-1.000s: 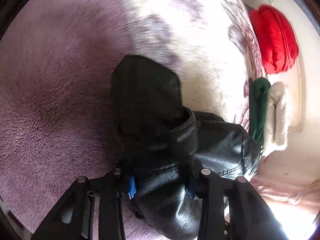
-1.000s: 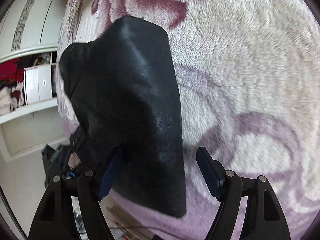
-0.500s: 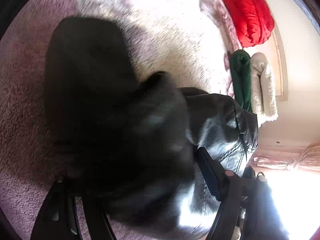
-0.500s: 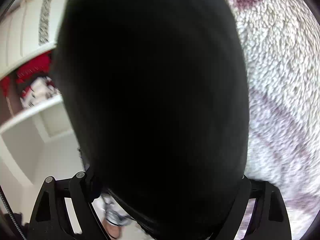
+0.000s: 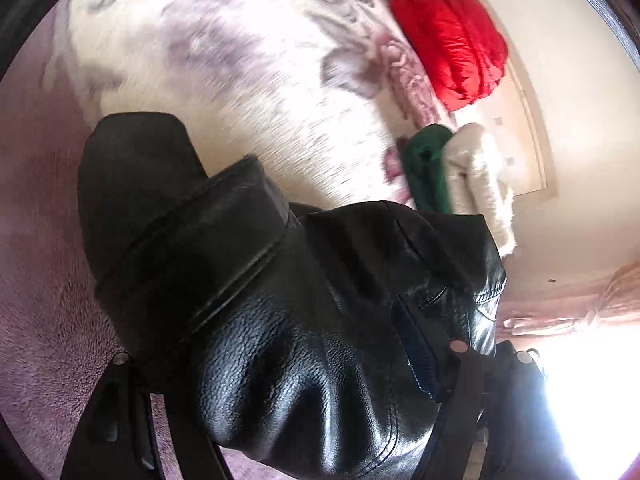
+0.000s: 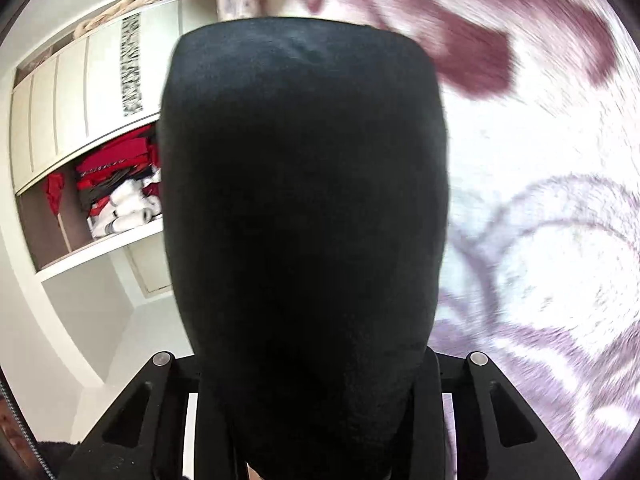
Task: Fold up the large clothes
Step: 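Lift the folded jacket with both tools and lay it onto the sweater stack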
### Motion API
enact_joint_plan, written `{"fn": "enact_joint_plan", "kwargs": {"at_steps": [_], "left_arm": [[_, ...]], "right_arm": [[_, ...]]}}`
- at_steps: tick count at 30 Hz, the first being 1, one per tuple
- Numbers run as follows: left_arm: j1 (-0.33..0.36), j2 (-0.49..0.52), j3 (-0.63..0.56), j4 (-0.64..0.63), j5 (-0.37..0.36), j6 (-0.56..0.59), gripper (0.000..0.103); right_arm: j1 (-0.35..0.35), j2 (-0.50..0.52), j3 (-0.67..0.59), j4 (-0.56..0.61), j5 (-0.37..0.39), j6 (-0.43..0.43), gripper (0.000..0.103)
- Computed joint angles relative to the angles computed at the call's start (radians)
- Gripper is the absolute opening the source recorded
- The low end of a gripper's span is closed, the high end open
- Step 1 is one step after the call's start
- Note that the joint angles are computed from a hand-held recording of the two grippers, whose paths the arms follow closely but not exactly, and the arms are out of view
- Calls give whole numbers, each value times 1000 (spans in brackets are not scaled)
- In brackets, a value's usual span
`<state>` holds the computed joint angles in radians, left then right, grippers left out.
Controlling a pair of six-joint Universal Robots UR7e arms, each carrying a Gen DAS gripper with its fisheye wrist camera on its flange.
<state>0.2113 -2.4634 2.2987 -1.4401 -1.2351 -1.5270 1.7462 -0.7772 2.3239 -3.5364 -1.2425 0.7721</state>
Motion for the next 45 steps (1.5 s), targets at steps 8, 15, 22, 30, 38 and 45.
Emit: {"fn": "enact_joint_plan", "kwargs": {"at_steps": [8,15,22,30,38,45], "left_arm": [[203,384,-177,-378,-30,353,70],[351,798,-405,-721,-84,677,70],[442,1141,-584,-930,-162,891,70],[516,1301,-523,-918,-231,992,70],[485,1268,-569,-731,-180,1001,70],[376,1243,-645,-471,60,974,95]], "right_arm": [[61,-260,-148,309,-33,21,38],[22,-340,-435,564,-37,-75,38],[-129,-299,-726,777,78,-167,38],[-370,-243,-891,1089,160,-275,42],[-330,-252,-954,1250,-22,-343,70],[-94,-318,-951,1305,-736,-238,94]]}}
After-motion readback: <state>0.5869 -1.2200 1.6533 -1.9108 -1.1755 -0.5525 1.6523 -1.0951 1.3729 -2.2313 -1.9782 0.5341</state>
